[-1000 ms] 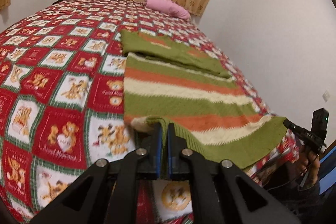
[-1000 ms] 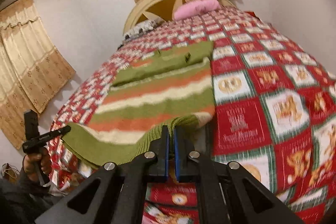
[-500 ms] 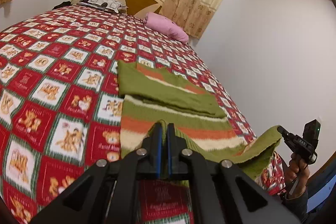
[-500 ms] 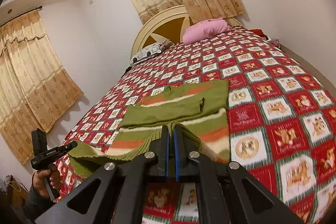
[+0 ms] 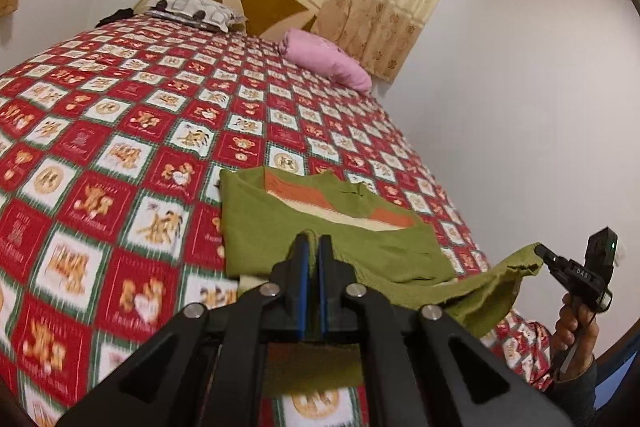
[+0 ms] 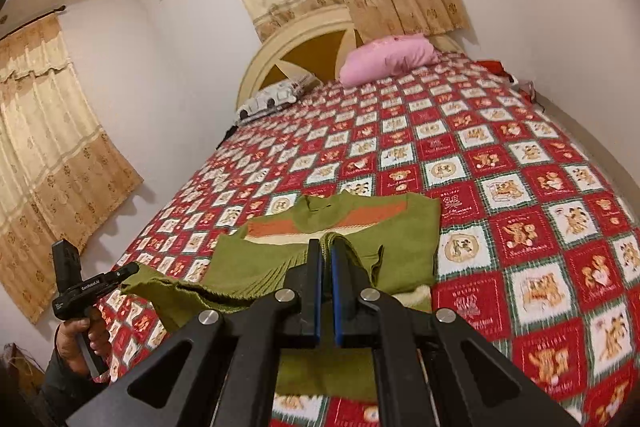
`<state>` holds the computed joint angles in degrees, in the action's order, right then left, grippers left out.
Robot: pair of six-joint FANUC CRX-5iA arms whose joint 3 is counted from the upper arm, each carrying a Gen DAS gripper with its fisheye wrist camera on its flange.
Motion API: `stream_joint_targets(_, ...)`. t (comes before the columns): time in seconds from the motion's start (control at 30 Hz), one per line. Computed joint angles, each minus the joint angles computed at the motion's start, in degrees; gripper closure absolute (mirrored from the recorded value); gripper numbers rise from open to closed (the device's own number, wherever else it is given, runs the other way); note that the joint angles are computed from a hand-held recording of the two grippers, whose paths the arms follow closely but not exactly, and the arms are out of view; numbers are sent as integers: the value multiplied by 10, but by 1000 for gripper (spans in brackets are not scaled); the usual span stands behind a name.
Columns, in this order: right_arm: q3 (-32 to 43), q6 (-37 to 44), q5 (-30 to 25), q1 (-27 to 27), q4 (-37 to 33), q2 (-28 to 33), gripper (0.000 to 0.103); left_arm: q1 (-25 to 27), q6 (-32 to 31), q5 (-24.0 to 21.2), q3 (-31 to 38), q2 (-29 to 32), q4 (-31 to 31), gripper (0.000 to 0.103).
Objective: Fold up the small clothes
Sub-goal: 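Grasp the hem with the left gripper while the right gripper grasps the hem beside it, then lift the hem with both grippers and fold it up over the folded sleeves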
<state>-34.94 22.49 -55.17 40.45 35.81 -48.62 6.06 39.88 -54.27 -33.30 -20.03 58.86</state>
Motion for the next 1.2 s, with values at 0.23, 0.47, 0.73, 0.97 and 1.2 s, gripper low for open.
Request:
stream_joint_targets(0.23,61,156,76,-186,-187,134,100,-63,66,68,67,92,-115,99)
stream_joint_targets(0.47,108,257,103,-287,-287,260,97,-84,133,106,111,133,-196,90)
stream_joint_targets(0.73,58,226,156,-284,-243,220,42,-50,69,126,67,88,-162,36)
stream_joint_targets(0.97,63,276,113,-260,-228,224,42,-114,0,151,81,106,-200,36)
stream_joint_targets(1.2,85,328,67,-243,-203,275,42,-142,85,113,158,177,-321,94)
